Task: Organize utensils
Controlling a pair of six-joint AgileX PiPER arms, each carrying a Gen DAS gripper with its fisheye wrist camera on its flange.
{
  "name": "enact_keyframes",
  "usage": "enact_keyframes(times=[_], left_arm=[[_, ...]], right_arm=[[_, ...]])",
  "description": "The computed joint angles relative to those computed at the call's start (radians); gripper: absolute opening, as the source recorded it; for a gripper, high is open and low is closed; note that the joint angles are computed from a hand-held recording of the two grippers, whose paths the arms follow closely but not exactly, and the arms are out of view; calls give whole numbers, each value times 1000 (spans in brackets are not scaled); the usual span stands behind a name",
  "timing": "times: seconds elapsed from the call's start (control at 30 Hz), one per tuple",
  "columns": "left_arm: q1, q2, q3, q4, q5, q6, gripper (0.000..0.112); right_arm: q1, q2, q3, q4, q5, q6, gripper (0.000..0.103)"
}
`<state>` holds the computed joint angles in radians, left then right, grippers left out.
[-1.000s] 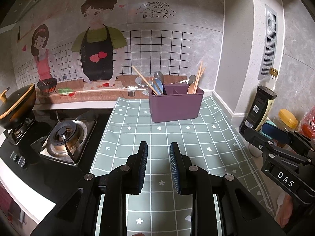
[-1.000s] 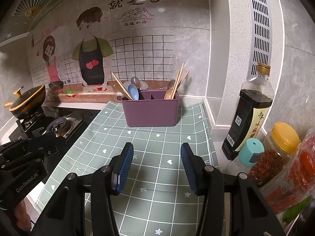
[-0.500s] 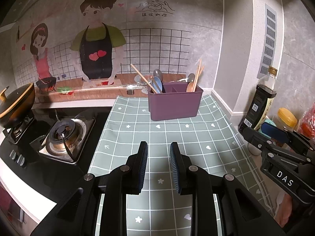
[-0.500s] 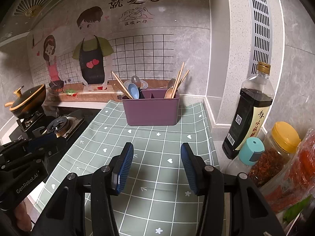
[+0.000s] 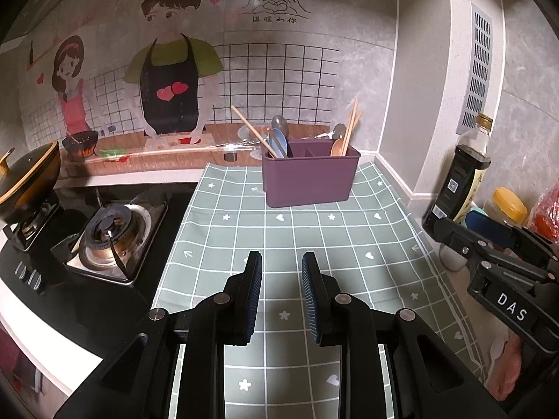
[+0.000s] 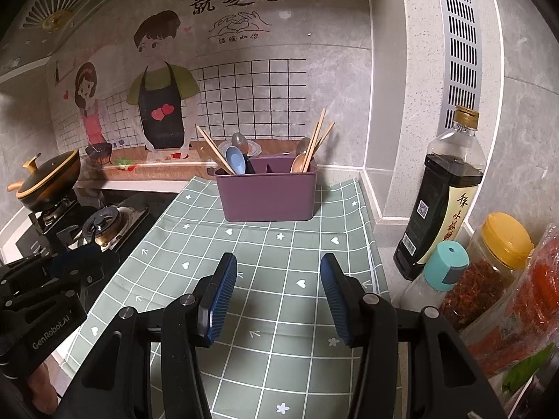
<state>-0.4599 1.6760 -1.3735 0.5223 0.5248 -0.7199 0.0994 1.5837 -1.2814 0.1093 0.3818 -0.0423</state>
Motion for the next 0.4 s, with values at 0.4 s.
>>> enact_keyframes(times=[0.4], left_arm=[[8,-11,11,-13,-7,3,25]], right_arm=[[-2,-10,7,-37,7,41,48]])
